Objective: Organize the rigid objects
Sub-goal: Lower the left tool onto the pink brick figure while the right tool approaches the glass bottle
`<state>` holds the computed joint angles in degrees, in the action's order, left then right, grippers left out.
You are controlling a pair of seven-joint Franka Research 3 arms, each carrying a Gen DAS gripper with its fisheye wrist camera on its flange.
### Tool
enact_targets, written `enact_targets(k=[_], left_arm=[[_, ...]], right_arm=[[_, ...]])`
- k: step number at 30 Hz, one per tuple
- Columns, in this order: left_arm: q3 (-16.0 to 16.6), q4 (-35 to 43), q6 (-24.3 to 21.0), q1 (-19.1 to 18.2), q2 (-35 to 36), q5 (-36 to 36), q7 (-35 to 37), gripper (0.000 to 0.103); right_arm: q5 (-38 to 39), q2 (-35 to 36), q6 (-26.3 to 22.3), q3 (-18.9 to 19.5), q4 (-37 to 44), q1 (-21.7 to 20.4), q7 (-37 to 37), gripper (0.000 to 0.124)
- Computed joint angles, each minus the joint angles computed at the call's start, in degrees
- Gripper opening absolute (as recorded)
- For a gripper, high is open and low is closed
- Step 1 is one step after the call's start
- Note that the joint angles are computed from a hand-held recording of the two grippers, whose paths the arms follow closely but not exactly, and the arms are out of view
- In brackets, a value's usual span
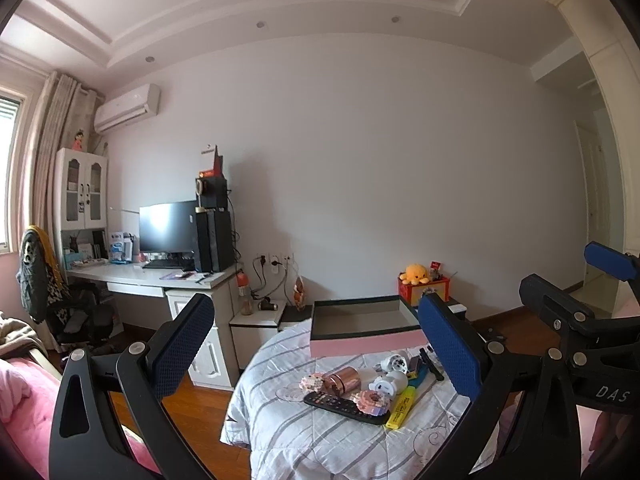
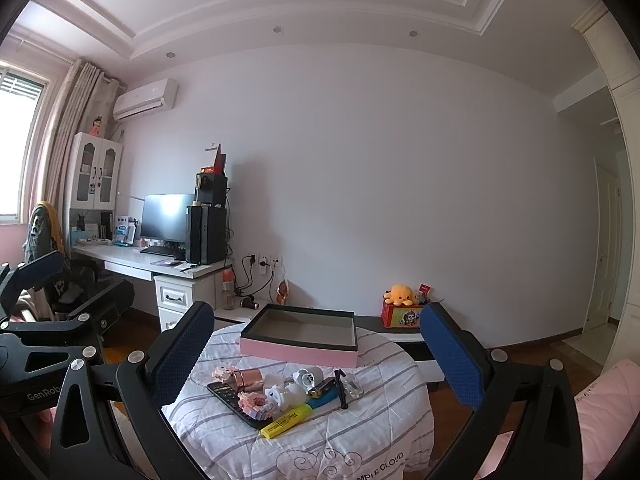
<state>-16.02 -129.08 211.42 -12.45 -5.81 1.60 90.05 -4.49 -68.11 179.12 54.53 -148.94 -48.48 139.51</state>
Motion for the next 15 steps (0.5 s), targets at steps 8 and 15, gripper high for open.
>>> enact_targets(k=[8,15], left_arm=[[1.66,8.83,-11.57,-0.31,9.16,14.98,-11.75,0.103],[3.77,18.01,-22.86,-3.51,18.63,19.18,-15.04,0.103]], right_arm=[[-0.26,10.28,2.41,3.03,-0.08,-3.32,-1.03,0.103],[-0.49,22.46,4.87,8.46,1.4,-10.29,-2.32,0.103]])
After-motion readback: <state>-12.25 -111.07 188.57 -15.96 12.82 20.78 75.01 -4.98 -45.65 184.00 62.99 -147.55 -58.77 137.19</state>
